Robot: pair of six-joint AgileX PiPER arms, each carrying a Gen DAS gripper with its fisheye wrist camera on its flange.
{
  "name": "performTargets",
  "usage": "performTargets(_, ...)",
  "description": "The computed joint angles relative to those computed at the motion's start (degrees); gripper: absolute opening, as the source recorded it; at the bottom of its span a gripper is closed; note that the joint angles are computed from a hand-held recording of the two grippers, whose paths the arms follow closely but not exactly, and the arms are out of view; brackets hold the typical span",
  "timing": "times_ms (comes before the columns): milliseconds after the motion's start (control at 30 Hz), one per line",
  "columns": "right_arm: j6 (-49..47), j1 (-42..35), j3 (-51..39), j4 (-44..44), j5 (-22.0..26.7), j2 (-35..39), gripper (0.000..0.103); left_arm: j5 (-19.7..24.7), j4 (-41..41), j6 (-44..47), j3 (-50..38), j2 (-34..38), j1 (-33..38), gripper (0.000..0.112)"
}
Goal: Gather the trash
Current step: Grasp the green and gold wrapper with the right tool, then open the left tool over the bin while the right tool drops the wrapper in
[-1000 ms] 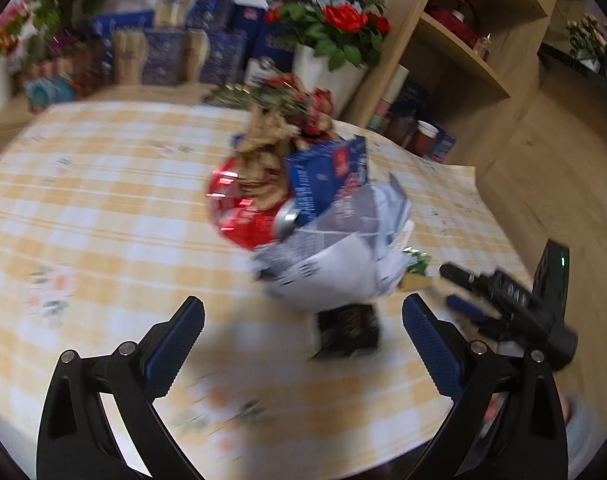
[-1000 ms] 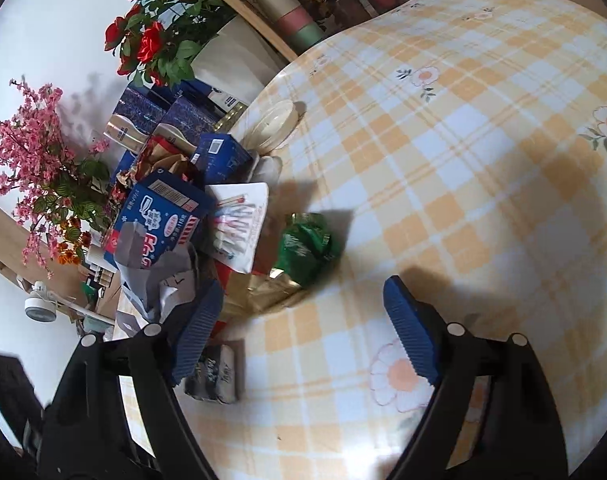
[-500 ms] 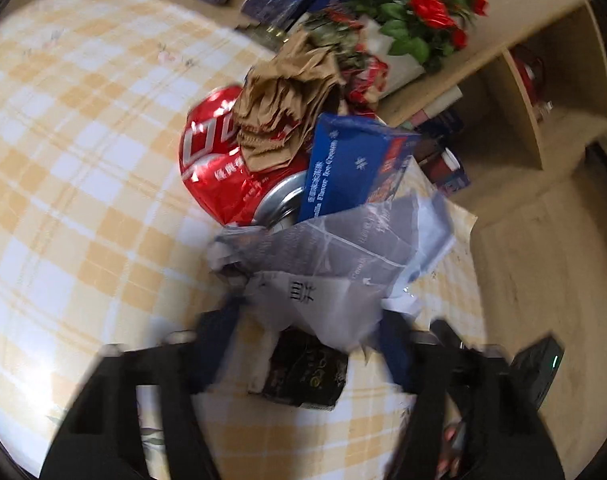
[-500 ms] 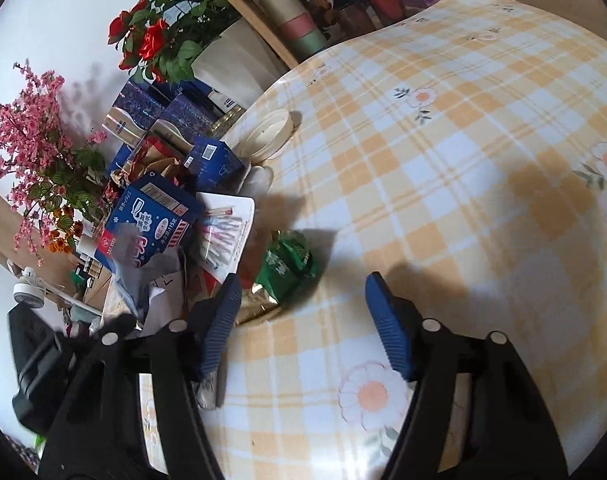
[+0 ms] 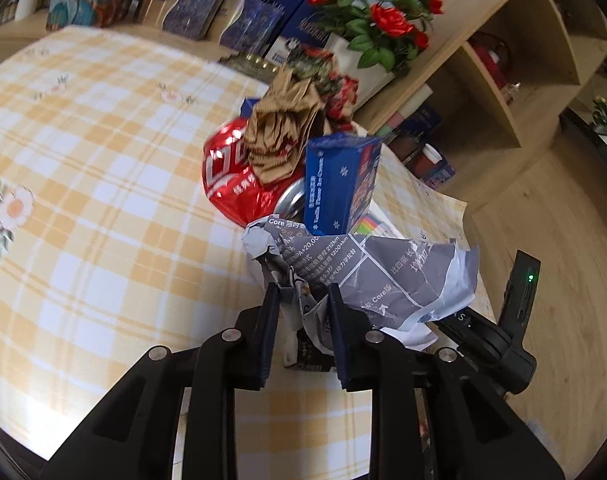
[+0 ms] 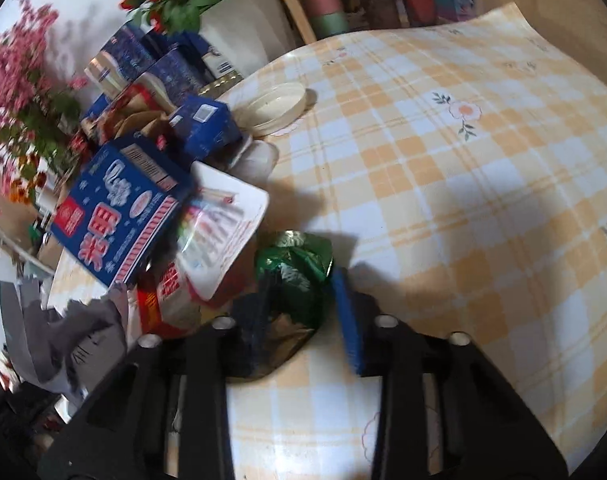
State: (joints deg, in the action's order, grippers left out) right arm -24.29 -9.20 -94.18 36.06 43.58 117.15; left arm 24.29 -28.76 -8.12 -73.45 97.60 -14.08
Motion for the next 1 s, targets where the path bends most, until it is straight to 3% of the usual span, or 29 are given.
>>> performTargets(400,-16.03,-5.61,17.62,16.34,2.75,-15.16,0.014,3.10,9.89,-1.52,6.81,-13.11,-0.29,0.023)
performTargets(667,-24.75,-10.70,30.57,23.02,9.86,-27.63,0.014,6.00,24.98,-11.95,16.05,-25.56,-4.56,0.023)
performTargets(900,-33.18,-15.40,45.76,19.99,15.82,-38.83,0.014,7.60,33.75,-20.69,29.51,-39.12,-10.86,0.023)
performTargets(1000,-33.65,-16.02,50.62,18.11,16.77,-41.10,0.014,8.89,41.64,-31.15,33.64,-43.53,-15.06,0.023)
